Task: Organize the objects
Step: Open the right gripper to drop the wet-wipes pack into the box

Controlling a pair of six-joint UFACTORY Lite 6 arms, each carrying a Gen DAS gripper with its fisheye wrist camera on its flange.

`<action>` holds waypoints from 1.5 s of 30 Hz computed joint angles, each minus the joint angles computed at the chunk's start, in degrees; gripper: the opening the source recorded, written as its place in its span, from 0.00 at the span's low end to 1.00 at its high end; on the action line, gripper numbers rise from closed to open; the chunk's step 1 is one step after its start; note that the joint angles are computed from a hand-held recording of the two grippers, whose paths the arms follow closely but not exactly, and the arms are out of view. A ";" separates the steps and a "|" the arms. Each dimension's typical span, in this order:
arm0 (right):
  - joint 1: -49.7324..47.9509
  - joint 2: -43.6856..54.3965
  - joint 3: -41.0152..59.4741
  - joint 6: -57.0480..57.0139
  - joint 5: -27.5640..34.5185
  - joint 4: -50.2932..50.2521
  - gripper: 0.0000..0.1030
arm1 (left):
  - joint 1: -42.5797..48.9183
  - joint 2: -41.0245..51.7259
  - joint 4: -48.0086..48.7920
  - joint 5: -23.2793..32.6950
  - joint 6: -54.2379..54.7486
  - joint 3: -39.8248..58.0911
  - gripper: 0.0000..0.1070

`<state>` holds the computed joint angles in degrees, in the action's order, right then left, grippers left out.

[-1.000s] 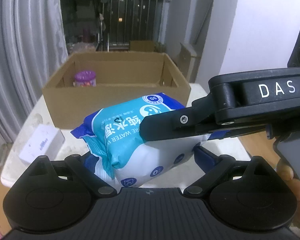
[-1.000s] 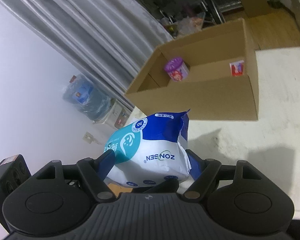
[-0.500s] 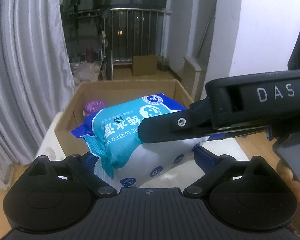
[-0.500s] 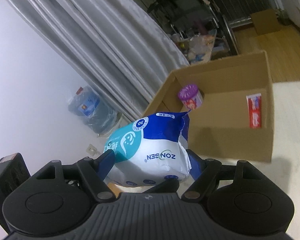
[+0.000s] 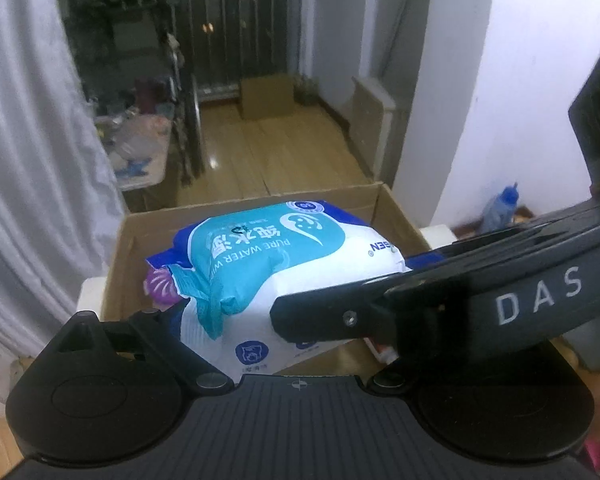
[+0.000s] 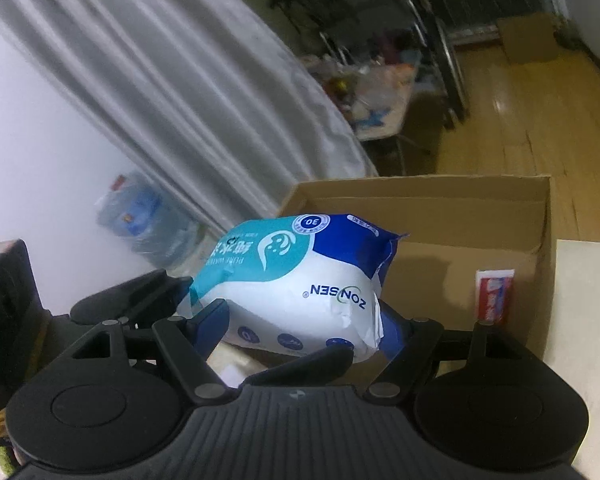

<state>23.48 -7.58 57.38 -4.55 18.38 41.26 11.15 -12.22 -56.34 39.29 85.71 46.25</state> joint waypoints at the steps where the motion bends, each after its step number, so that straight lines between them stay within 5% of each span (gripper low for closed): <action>1: -2.12 2.37 1.60 -3.88 1.72 3.31 0.77 | -2.21 4.06 0.85 -1.73 -1.47 2.83 0.89; 6: -9.81 15.16 9.56 -13.14 8.43 10.13 0.77 | -6.47 18.21 4.42 -4.89 -6.32 11.34 0.89; 12: -12.50 27.64 19.14 -11.69 10.90 6.18 0.77 | -10.07 31.23 10.03 -7.15 -13.92 21.12 0.89; 17: -13.03 33.48 24.02 -6.09 12.75 0.44 0.77 | -12.11 34.84 18.42 -9.08 -22.37 23.48 0.93; 23: -13.03 31.58 22.75 -4.96 12.01 0.09 0.78 | -9.93 31.18 17.23 -6.04 -22.22 22.19 0.93; 34: -12.42 14.27 12.50 -9.73 11.02 8.62 0.78 | -0.57 10.86 11.56 2.98 -14.33 12.32 0.93; 45: -7.26 -16.98 -7.67 -15.53 9.91 16.13 0.83 | 37.78 -10.26 2.57 27.57 5.96 -2.82 0.96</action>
